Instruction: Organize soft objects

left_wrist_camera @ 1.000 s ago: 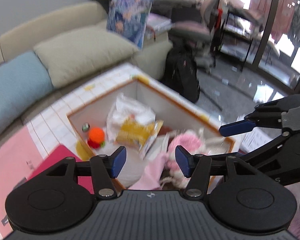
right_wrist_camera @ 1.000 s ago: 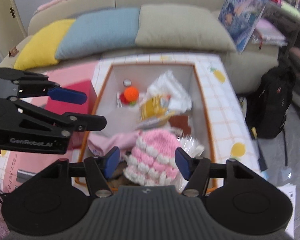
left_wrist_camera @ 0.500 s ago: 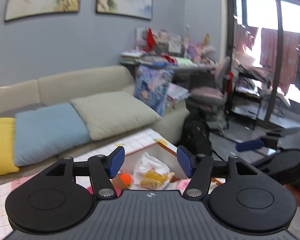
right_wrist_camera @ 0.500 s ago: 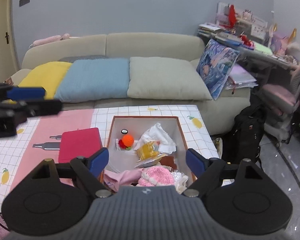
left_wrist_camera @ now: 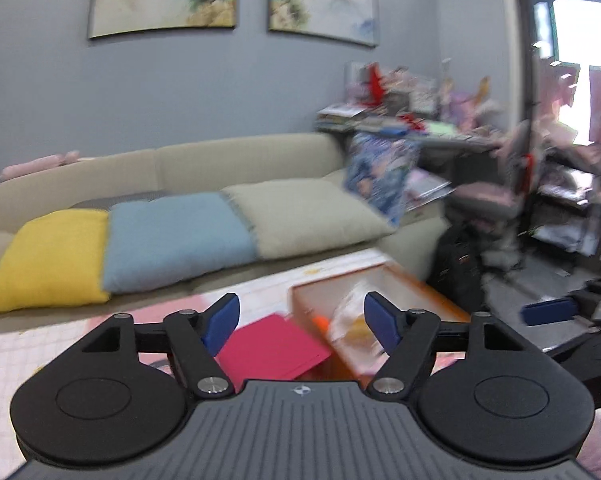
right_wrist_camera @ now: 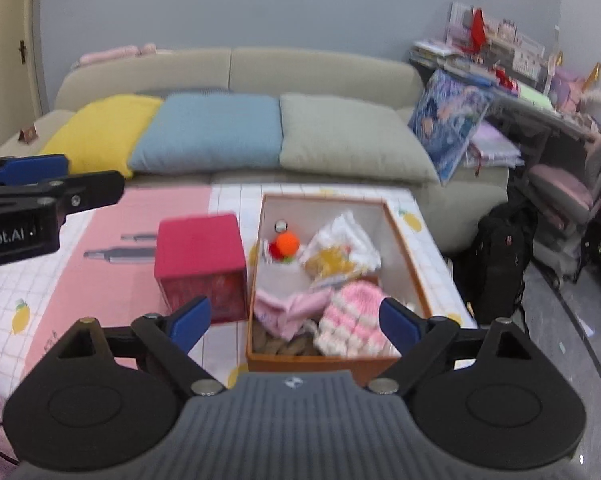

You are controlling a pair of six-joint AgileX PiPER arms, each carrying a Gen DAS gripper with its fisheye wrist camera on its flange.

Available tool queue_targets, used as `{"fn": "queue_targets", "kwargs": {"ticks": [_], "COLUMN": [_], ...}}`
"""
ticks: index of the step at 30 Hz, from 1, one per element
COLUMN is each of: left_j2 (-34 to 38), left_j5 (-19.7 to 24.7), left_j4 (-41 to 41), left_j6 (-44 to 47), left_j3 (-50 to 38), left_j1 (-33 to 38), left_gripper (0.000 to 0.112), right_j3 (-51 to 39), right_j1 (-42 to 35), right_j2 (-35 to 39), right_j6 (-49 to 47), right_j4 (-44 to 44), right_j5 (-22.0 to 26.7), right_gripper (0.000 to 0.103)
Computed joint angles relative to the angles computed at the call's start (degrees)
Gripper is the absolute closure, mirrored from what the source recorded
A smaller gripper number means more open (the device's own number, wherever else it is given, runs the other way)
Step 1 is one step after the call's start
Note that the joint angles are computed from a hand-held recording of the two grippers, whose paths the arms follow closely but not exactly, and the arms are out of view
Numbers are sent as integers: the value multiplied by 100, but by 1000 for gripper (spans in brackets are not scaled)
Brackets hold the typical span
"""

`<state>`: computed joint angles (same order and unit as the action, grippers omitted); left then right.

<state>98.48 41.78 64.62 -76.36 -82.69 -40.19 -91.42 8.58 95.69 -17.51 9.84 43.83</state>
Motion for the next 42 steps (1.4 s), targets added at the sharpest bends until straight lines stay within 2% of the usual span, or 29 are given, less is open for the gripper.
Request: {"fn": "queue_targets", "kwargs": {"ticks": [4, 7, 9, 13, 16, 19, 21, 31, 35, 42], "left_j2": [30, 50, -27, -97, -62, 23, 72, 64, 60, 37], "left_j5": [333, 532, 576, 571, 527, 805, 968, 955, 945, 954], "left_j4": [-12, -81, -103, -821, -1576, -1939, -2002, -2065, -2067, -2108], "left_j6": [-309, -373, -478, -342, 65, 358, 433, 484, 470, 498], "left_j3": [207, 302, 504, 684, 697, 623, 573, 541, 548, 538], "left_j1": [-108, -151, -177, -94, 78, 90, 63, 64, 65, 73], "left_gripper": [22, 22, 20, 19, 19, 19, 19, 19, 19, 19], "right_j3": [513, 995, 1265, 1693, 1843, 1815, 1823, 1941, 2066, 2040], "right_j1": [158, 155, 191, 332, 491, 539, 566, 545, 545, 542], "right_j2": [-97, -209, -262, -332, -332, -264, -248, -316, -418, -414], "right_j6": [543, 825, 1036, 1210, 1193, 1059, 1140, 1459, 1361, 1192], "right_j4": [-513, -527, -588, -616, -706, -627, -702, -892, -809, -700], "right_j5": [-285, -731, -936, -1146, -1169, -1082, -1037, -1189, -1379, -1407], "right_gripper": [12, 5, 5, 5, 5, 5, 5, 5, 5, 5]}}
